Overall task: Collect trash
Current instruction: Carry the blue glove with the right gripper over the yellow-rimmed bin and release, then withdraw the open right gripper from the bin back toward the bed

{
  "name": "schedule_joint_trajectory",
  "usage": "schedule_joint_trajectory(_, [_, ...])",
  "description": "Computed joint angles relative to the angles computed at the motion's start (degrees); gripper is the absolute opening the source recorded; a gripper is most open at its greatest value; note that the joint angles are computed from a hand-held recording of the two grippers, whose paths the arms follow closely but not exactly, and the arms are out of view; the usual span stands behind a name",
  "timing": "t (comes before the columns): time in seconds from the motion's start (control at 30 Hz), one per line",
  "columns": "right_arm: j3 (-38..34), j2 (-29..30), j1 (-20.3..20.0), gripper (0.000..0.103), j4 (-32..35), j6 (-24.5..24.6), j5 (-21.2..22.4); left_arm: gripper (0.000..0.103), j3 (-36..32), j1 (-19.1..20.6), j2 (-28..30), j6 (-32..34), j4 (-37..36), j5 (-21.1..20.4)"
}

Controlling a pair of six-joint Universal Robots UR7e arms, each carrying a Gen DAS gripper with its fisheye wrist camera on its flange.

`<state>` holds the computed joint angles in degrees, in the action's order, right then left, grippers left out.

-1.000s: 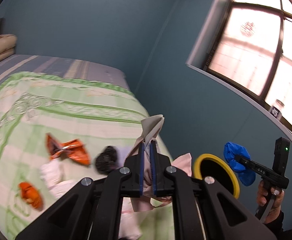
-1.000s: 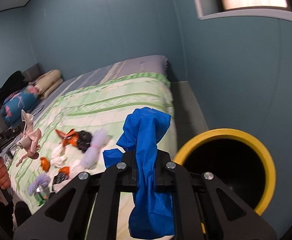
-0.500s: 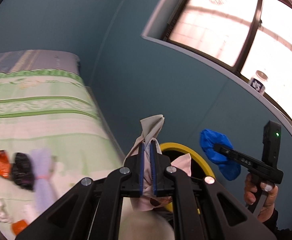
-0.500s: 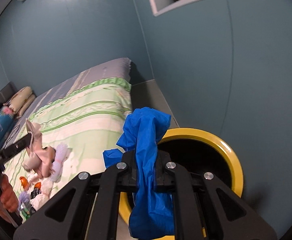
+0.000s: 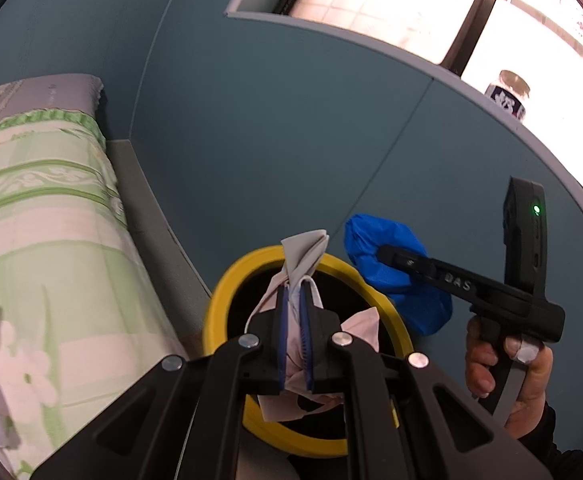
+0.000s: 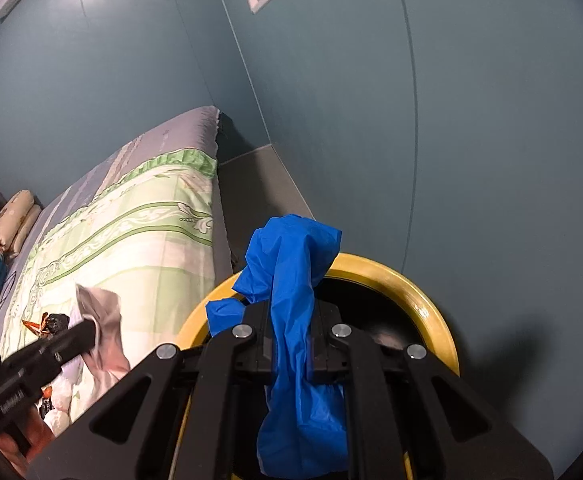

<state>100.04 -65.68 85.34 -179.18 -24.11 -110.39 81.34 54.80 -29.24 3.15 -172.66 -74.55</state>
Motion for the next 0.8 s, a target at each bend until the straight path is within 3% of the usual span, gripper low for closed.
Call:
schedule_joint_trajectory(0.37, [-3.0, 2.3, -0.1, 0.01, 2.2, 0.9, -1.7, 0.006, -2.4, 0.2, 2.7, -0.3, 3.0, -0.3])
schedule_joint_trajectory(0.43, [-2.8, 2.2, -0.2, 0.013, 2.3, 1.3, -1.5, 0.013, -2.1, 0.3, 2.5, -0.9, 2.8, -0.2])
schedule_joint_trajectory(0.47, [-2.8, 2.2, -0.1, 0.016, 2.2, 1.5, -1.9, 0.029, -1.7, 0.5, 2.2, -1.0, 2.4, -0.2])
schedule_joint_trajectory(0.5, [-2.9, 2.4, 0.0, 0.026, 1.9, 1.7, -2.3, 0.045, -1.2, 0.4, 2.0, -1.5, 1.4, 0.4])
schedule_joint_trajectory(0.53, [-2.8, 2.4, -0.1, 0.038, 1.5, 2.3, -2.5, 0.048, -0.3, 0.4, 1.6, -1.6, 0.1, 1.1])
schedule_joint_trajectory(0.6, [-2.7, 2.0, -0.4, 0.046, 0.9, 3.7, -1.9, 0.049, 0.5, 0.6, 0.9, -1.7, -0.4, 1.2])
schedule_joint_trajectory(0.8, [-1.3, 1.0, -0.3, 0.046, -0.4, 4.0, -2.6, 0.052, 4.0, 1.2, -2.3, -2.5, -2.7, 2.8])
